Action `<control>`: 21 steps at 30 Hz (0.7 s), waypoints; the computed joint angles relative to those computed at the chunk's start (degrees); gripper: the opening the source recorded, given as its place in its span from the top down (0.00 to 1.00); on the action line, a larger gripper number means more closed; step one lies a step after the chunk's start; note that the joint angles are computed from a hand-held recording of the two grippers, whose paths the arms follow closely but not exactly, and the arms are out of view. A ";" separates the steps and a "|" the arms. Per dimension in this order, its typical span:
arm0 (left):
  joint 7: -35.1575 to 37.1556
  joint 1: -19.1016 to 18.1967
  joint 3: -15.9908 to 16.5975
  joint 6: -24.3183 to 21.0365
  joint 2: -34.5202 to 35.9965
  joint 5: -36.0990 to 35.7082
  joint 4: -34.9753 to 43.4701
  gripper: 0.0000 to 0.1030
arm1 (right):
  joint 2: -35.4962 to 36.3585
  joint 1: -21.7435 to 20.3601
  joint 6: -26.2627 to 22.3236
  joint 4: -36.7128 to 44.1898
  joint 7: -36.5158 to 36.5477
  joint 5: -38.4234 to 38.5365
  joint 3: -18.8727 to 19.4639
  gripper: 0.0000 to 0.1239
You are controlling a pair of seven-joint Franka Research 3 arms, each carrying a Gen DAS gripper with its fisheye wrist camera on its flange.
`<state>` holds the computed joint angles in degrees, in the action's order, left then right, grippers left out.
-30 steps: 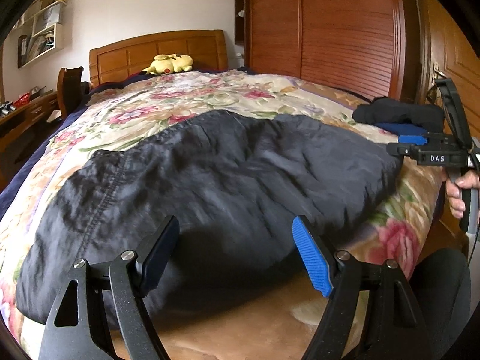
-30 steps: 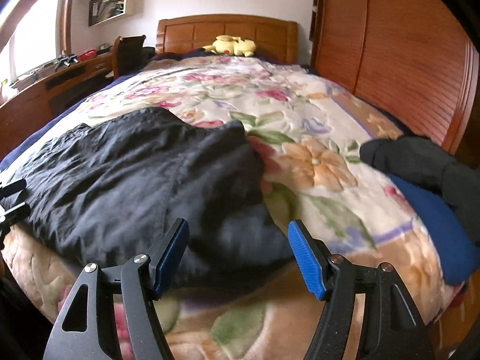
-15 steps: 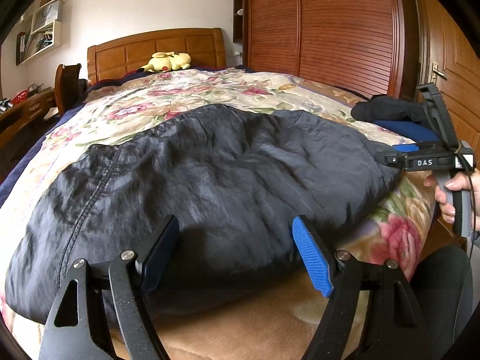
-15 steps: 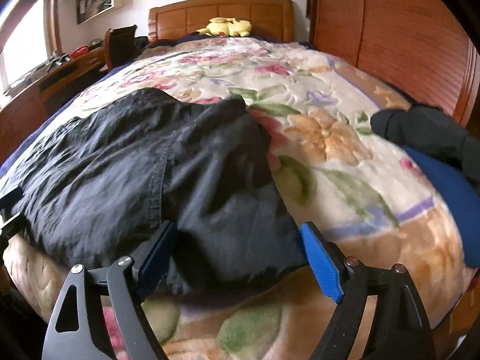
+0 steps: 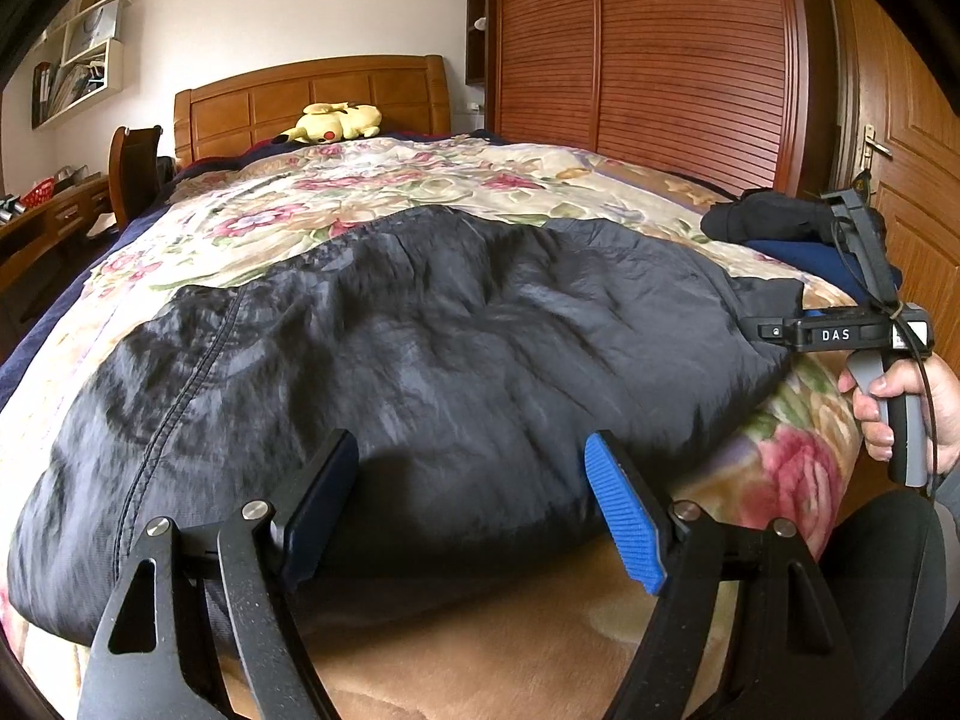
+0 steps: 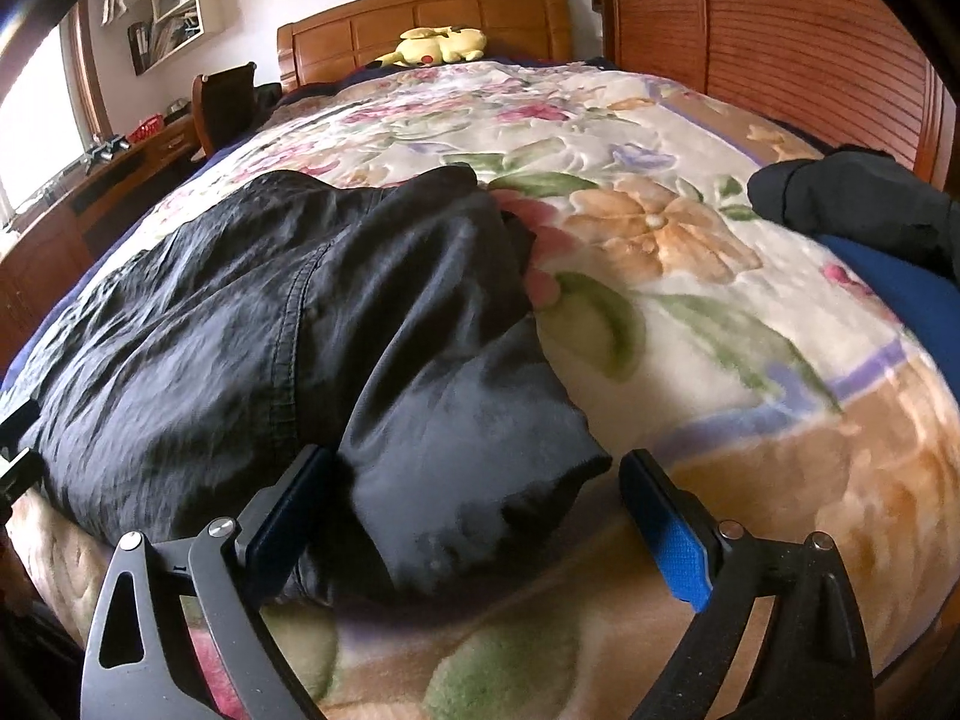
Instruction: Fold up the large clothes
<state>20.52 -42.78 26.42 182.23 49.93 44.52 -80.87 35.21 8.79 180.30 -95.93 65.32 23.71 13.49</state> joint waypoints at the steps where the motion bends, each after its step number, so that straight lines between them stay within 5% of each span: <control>1: 0.19 0.01 -0.01 0.03 0.00 -0.19 -0.03 0.23 | 0.22 -0.77 0.04 0.10 -0.33 0.21 0.91 0.23; 7: 1.09 -0.23 0.21 0.18 0.08 -1.30 -0.18 0.23 | 0.57 -1.73 -0.27 0.33 -0.74 1.01 2.12 0.23; 13: 2.07 -0.36 0.31 0.27 0.16 -2.43 -0.25 0.23 | 0.28 -4.36 -1.64 0.10 -3.14 2.55 5.71 0.36; 18: 2.88 -0.44 0.35 0.37 0.23 -3.37 -0.28 0.23 | 0.95 -11.05 -5.44 0.78 -10.62 7.81 13.93 0.67; 21: 3.45 -0.39 0.21 0.34 0.20 -3.91 -0.35 0.23 | -1.07 -7.58 -6.51 0.70 -11.27 7.33 9.83 0.84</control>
<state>23.97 -43.16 26.63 182.57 50.13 40.60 -81.22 34.14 1.21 173.78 -95.23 54.06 31.05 23.32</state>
